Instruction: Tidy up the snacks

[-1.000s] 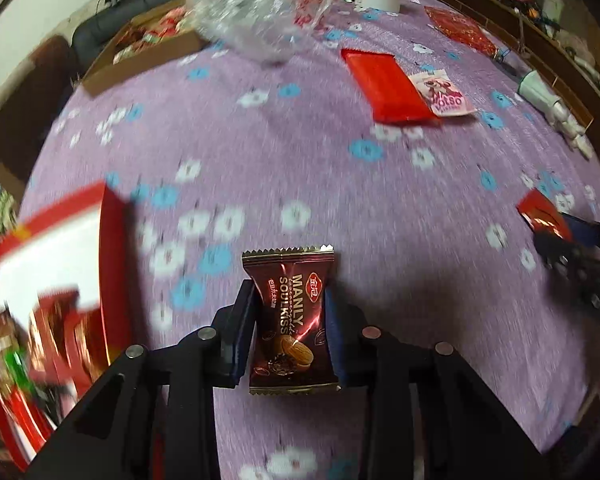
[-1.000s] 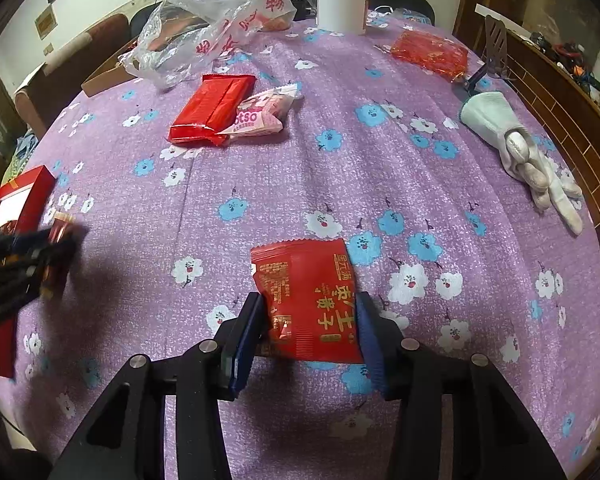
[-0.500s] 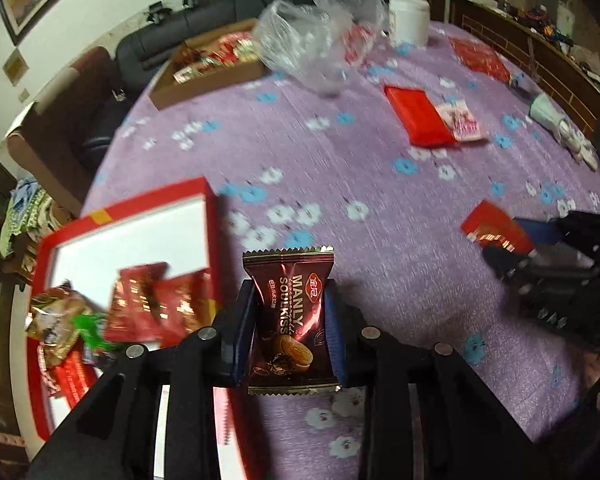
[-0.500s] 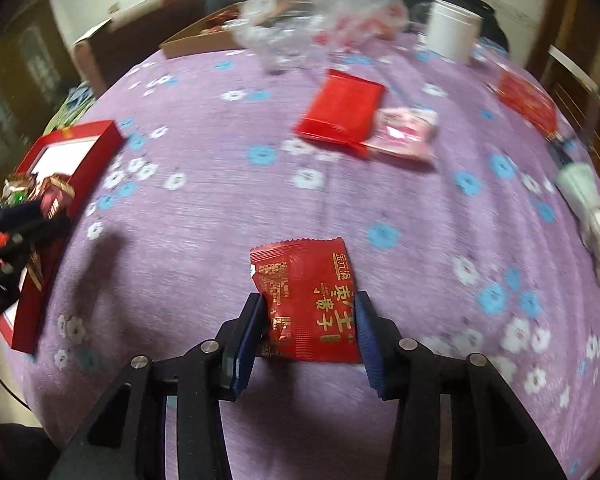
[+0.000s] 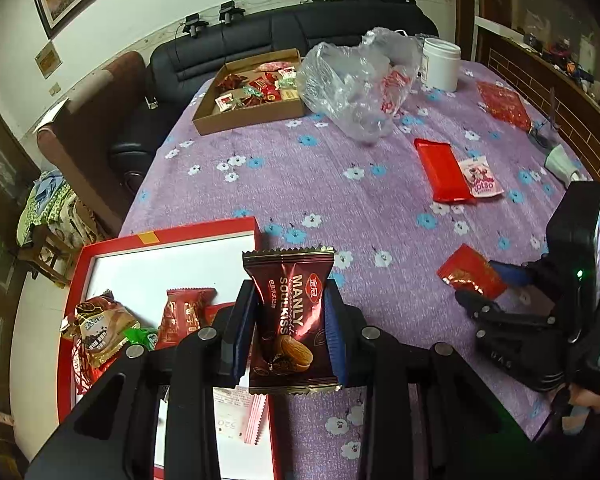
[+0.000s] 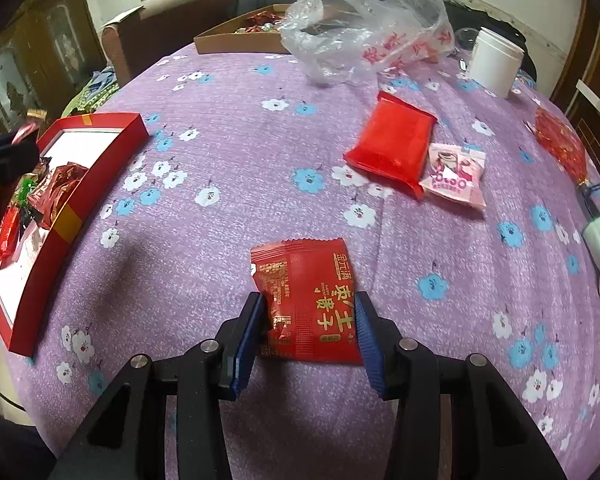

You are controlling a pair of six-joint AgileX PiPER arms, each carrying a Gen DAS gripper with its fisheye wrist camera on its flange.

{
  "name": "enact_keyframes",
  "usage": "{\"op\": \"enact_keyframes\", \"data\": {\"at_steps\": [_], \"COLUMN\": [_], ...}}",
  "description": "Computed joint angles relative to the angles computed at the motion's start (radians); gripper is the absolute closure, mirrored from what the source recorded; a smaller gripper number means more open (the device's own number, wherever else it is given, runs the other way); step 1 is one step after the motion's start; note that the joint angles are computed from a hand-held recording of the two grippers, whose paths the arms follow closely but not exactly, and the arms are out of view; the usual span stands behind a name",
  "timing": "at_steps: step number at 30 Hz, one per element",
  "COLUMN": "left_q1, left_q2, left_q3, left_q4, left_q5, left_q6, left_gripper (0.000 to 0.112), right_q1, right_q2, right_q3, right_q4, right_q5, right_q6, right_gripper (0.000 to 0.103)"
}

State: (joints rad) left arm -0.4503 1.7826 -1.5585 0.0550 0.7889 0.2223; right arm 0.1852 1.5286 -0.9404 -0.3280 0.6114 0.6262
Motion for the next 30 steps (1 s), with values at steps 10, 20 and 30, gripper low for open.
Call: {"op": "enact_keyframes", "data": {"at_steps": [10, 20, 30], "left_q1": [-0.004, 0.020, 0.062], "left_q2": [-0.003, -0.024, -0.045], "left_q3": [-0.014, -0.008, 0.015], "left_q4": [0.029, 0.008, -0.017], "left_q5": [0.009, 0.006, -0.002], "left_q6": [-0.039, -0.028, -0.019], "left_gripper": [0.082, 0.082, 0.082], "right_q1": [0.000, 0.010, 0.037], "right_q2": [0.008, 0.003, 0.016], "right_q3": [-0.008, -0.010, -0.037], "right_q4": [0.003, 0.002, 0.005], "right_q5": [-0.003, 0.017, 0.057], "right_q6": [-0.010, 0.016, 0.041], "right_gripper": [0.057, 0.057, 0.058]}}
